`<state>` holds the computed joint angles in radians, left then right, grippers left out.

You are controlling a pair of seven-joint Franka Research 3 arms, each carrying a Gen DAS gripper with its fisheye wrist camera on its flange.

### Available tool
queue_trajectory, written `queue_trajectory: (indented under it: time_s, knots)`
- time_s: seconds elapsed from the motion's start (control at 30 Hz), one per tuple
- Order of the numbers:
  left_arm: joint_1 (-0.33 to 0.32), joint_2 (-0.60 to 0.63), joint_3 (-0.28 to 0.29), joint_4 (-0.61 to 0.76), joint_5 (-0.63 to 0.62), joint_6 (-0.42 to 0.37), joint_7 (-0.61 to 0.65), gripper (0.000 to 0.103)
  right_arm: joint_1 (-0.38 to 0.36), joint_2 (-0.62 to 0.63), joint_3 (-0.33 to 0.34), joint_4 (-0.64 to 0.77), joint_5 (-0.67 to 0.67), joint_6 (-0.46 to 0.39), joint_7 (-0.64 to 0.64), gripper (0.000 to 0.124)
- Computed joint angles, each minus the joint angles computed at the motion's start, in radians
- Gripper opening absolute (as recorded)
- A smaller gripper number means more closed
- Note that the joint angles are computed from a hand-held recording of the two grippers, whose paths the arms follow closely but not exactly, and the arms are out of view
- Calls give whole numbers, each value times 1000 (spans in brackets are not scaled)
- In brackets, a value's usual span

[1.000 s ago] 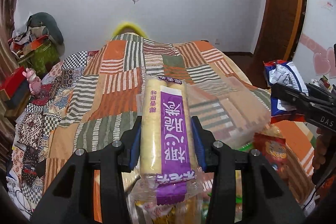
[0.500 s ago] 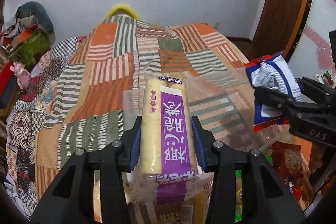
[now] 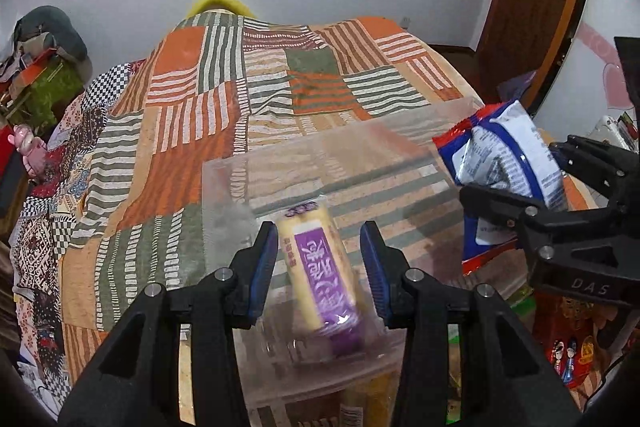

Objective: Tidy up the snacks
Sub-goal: 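Open the left tool over the clear box while the right tool releases the white-blue bag inside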

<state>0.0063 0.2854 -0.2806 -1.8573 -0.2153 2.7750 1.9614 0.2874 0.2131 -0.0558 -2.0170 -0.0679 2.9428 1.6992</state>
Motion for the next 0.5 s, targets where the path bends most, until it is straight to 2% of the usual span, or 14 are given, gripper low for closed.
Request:
queue_trajectory:
  time_s: [0.03, 0.13, 0.2, 0.3, 0.5]
  knots:
    - [-1, -3, 1, -5, 3, 9, -2, 43, -17, -2, 20, -1, 35, -8, -27, 60]
    - [7, -25, -4, -29, -9, 27, 11, 43, -21, -11, 25, -10, 61, -3, -39, 65]
    - [21, -44, -14, -49, -41, 37, 38, 44, 5, -32, -5, -33, 9, 20, 5, 73]
    - [27, -74, -11, -78, -74, 51, 64, 46, 26, -63, -32, -63, -69, 51, 71, 74]
    - [34, -159, 16, -160, -160, 83, 154, 57, 4, -139, -11, -140, -130, 102, 138, 76]
